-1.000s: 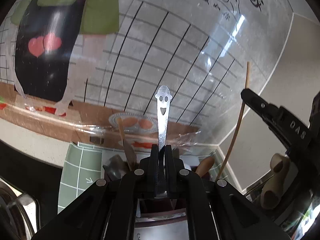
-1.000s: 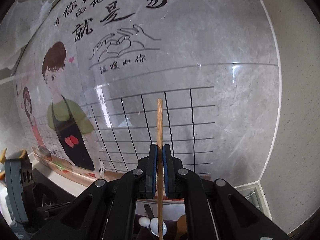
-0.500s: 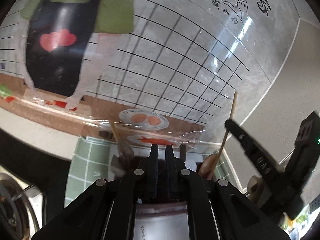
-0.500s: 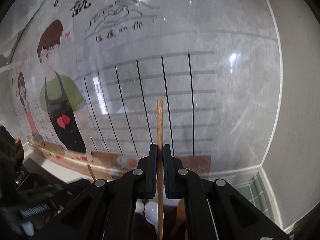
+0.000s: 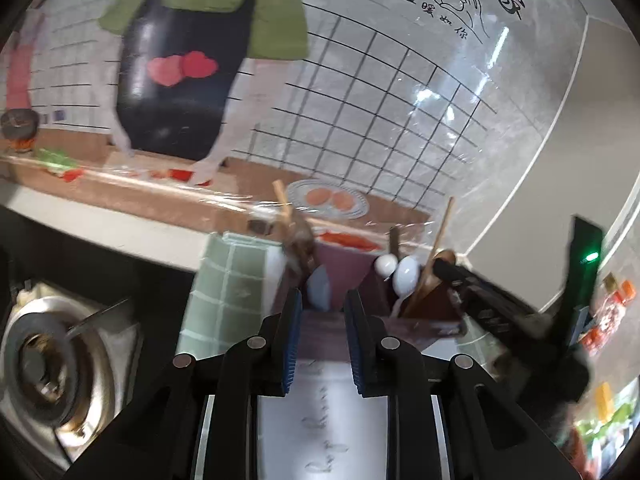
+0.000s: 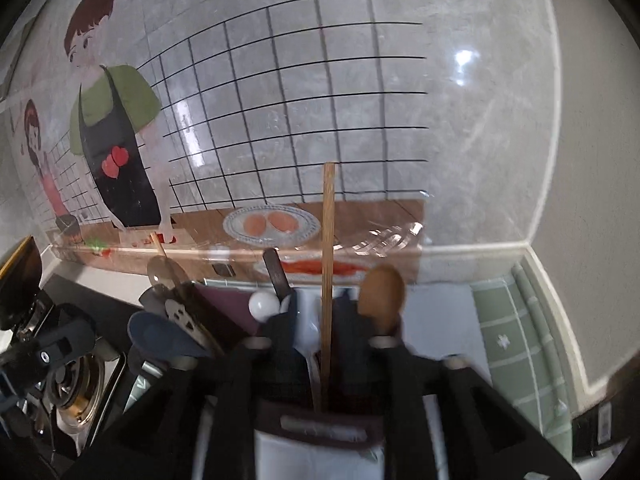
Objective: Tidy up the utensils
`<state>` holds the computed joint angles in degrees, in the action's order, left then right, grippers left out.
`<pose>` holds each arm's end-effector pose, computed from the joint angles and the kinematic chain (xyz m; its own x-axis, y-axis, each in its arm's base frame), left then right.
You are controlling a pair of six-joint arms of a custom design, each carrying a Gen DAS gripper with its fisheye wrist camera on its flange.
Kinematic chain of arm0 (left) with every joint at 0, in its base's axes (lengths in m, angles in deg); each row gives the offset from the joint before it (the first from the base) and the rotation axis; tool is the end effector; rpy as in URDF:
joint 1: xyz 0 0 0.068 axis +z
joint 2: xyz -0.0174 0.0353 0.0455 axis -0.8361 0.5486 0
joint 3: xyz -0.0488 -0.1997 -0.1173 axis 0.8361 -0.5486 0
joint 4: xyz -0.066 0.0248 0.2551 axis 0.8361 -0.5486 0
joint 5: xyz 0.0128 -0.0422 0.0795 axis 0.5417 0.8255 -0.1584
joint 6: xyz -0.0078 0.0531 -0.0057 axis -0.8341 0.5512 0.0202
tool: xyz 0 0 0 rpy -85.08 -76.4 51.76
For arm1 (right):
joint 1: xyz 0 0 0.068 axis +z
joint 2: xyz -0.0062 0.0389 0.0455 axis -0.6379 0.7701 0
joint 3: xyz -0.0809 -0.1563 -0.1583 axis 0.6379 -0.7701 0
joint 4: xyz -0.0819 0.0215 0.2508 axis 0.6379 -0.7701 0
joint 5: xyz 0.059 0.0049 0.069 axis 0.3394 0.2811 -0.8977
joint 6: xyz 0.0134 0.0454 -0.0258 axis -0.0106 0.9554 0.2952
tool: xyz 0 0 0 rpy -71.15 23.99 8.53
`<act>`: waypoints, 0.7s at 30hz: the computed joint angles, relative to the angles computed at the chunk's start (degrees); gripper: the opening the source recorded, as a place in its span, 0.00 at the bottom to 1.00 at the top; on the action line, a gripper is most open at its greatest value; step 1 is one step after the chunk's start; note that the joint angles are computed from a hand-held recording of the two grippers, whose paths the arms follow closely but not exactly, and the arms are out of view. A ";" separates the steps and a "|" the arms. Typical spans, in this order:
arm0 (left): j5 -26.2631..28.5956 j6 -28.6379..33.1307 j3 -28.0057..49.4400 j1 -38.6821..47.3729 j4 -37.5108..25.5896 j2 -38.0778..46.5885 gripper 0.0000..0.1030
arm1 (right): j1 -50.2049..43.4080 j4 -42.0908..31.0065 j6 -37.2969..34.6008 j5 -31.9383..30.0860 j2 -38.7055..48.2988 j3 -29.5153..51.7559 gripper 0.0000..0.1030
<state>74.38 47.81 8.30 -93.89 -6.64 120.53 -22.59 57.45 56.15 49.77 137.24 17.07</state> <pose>0.2803 -0.2012 0.1910 -0.6500 -0.2514 -0.7172 0.0383 0.9317 -0.3612 0.3457 0.1048 0.1911 -0.6115 0.0184 -0.7910 -0.1511 0.9786 0.1396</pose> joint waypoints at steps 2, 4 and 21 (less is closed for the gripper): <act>-3.27 -0.82 -2.96 -1.98 -0.75 -2.99 0.22 | 0.33 -0.23 0.48 0.84 -6.87 -5.47 0.66; -5.37 -2.36 -5.55 -3.93 -2.11 -5.90 0.22 | 1.34 -2.66 -0.01 2.56 -13.42 -9.63 0.67; -39.74 -40.36 -3.39 -44.20 -46.13 -10.56 0.22 | 38.78 -50.39 20.52 37.21 -70.86 -33.22 0.98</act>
